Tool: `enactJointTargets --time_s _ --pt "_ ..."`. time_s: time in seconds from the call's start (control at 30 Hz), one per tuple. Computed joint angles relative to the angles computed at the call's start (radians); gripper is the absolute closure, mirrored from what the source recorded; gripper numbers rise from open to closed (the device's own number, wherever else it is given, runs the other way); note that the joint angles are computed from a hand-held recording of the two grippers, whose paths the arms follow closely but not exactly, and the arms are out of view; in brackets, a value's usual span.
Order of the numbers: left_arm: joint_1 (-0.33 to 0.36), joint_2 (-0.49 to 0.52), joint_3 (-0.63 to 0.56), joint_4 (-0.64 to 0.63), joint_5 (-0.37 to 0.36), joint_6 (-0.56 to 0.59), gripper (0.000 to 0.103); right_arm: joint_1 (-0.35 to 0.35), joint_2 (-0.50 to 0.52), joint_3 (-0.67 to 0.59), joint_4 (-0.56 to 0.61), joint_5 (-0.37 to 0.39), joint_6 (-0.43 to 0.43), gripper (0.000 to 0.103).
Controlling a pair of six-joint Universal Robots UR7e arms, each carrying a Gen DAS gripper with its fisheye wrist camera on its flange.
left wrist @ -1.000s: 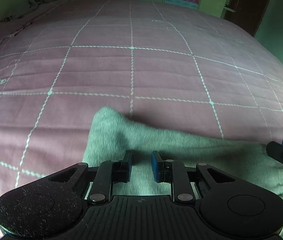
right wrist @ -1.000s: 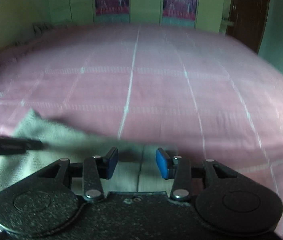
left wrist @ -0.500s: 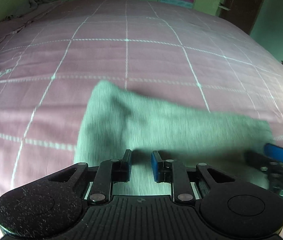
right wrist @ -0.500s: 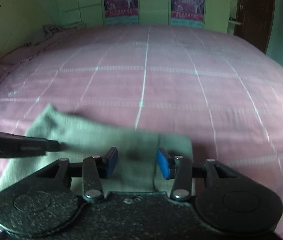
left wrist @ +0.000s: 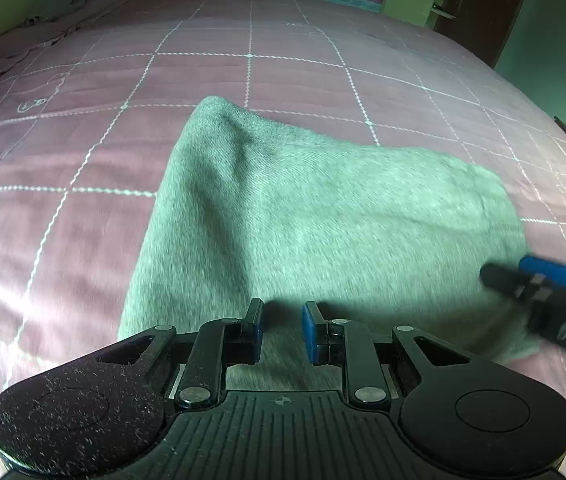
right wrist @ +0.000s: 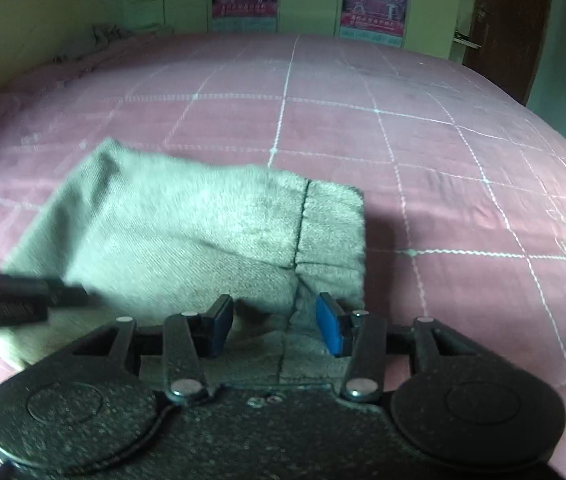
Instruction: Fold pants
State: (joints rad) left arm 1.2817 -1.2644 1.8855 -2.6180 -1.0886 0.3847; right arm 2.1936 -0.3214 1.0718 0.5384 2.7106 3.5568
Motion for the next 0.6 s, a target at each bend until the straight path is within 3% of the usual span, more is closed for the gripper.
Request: enactJointTargets --time_s 0.1,0.27,0.37,0.47,0.53,0.6 --pt "-0.001 -0.026 0.028 -0.011 -0.010 -0.005 0.082 0.022 -0.042 0.057 -0.088 -0.006 -0.018 0.057" --pt "-0.003 -0.059 0.060 -0.016 -0.029 -0.011 0.082 0.022 -0.002 0.049 -0.012 0.016 -0.005 0.057" --pt "0.003 -0.081 0.076 -0.019 -0.046 -0.007 0.082 0.052 -0.046 0.089 -0.113 0.015 -0.035 0.057" --pt "0.008 -0.086 0.092 -0.034 -0.058 0.005 0.082 0.040 -0.015 0.074 -0.025 0.005 0.030 0.056" --pt "0.006 -0.087 0.097 -0.044 -0.051 0.008 0.082 0.033 -0.005 0.085 -0.038 0.020 0.000 0.056" --pt "0.007 -0.099 0.090 -0.013 -0.067 -0.012 0.082 0.038 -0.005 0.066 -0.012 0.014 0.029 0.056"
